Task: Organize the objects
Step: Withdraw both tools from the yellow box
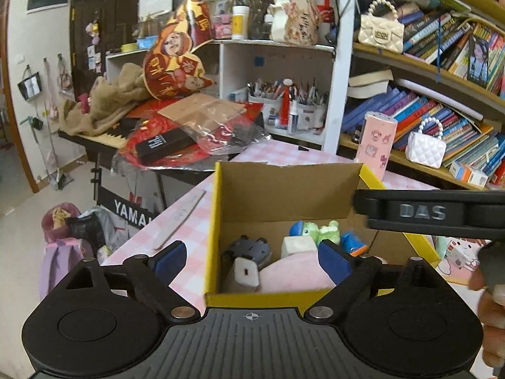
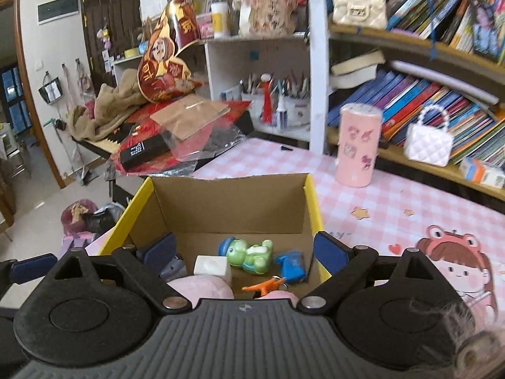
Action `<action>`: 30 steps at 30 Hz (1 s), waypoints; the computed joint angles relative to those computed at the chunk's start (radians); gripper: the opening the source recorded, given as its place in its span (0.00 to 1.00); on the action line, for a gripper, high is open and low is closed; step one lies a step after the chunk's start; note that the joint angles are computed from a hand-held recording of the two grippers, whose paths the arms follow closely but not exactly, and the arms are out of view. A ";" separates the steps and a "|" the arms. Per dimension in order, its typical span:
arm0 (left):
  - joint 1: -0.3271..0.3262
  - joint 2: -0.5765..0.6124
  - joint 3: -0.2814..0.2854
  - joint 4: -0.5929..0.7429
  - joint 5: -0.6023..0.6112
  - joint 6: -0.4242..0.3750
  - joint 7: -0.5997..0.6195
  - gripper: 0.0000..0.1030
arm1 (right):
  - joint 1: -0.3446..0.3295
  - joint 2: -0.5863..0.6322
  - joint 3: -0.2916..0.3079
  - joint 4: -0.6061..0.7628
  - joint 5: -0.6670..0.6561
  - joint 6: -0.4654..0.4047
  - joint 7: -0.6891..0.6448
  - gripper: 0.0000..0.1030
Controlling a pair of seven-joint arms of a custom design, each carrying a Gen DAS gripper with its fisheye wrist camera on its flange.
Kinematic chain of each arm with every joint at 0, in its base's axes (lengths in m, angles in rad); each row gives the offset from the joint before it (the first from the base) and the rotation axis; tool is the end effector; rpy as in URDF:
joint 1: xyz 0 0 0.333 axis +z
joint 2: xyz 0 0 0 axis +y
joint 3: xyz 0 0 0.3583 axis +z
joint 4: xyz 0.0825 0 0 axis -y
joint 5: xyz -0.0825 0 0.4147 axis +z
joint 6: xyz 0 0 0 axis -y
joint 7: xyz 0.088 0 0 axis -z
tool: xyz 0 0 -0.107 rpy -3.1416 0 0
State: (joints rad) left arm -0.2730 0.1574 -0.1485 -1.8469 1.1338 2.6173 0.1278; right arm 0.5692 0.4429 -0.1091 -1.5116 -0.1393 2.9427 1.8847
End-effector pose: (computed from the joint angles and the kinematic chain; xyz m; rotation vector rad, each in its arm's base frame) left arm 0.6112 -0.2902 0.5275 -1.7689 1.4640 -0.8124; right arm 0.6868 0.3713 0.5578 -1.7820 1.3090 -0.6067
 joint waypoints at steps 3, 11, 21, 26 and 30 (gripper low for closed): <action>0.003 -0.034 -0.002 -0.044 0.008 0.004 -0.028 0.90 | 0.063 -0.049 -0.071 -0.078 -0.065 0.035 0.075 0.92; 0.025 -0.131 -0.041 -0.170 -0.022 -0.005 -0.028 0.92 | 0.243 -0.190 -0.260 -0.291 -0.419 0.061 0.410 0.92; 0.051 -0.228 -0.086 -0.291 -0.086 0.004 0.008 0.92 | 0.280 -0.337 -0.254 -0.459 -0.769 -0.031 0.746 0.92; 0.054 -0.257 -0.107 -0.327 -0.114 0.012 0.041 0.93 | 0.249 -0.388 -0.195 -0.511 -0.859 -0.082 0.850 0.92; 0.054 -0.273 -0.118 -0.348 -0.128 0.025 0.058 0.93 | 0.210 -0.425 -0.145 -0.550 -0.906 -0.114 0.907 0.92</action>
State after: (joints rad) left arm -0.2186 -0.1152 -0.2663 -2.1947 1.0060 2.6419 0.1860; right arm 0.7792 0.0175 -0.2543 -2.0613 -1.0457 2.8283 2.7921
